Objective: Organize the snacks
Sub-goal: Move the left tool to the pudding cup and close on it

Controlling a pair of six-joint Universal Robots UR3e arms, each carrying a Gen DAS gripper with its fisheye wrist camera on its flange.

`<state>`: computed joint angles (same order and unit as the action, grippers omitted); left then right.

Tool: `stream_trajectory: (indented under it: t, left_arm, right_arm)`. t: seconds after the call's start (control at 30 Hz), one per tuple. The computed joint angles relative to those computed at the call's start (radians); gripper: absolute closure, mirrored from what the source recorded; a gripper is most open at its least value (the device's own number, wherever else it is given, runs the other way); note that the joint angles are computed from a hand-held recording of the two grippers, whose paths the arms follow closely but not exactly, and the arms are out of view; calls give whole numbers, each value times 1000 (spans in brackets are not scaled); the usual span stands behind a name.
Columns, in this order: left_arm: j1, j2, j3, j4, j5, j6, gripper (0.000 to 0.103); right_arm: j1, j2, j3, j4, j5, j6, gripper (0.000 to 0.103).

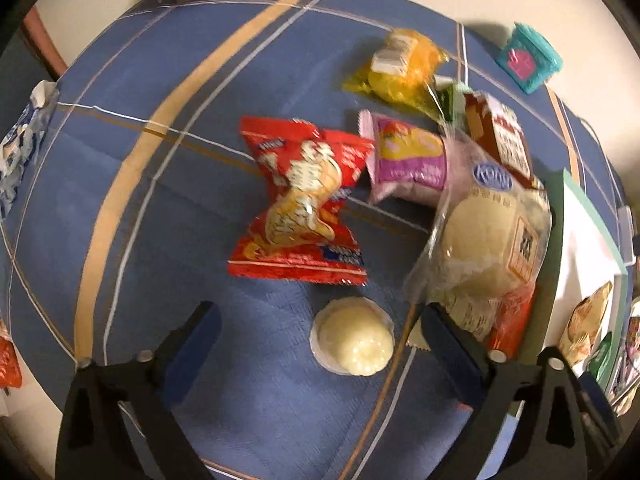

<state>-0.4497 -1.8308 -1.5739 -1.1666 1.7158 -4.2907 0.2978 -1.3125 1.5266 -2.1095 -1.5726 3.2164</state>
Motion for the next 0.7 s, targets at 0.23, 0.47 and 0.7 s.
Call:
stream_trajectory:
  t: [0.23, 0.47, 0.7]
  left_arm:
    - [-32, -93, 70, -29, -26, 22, 31]
    - [-68, -145, 146, -40, 4, 6, 57]
    - [-43, -40, 13, 39, -17, 19, 59]
  right_arm:
    - [-15, 5, -5, 0, 1, 16, 0]
    - [-5, 4, -1, -5, 4, 14, 0]
    - [-20, 0, 8, -23, 59, 5, 0]
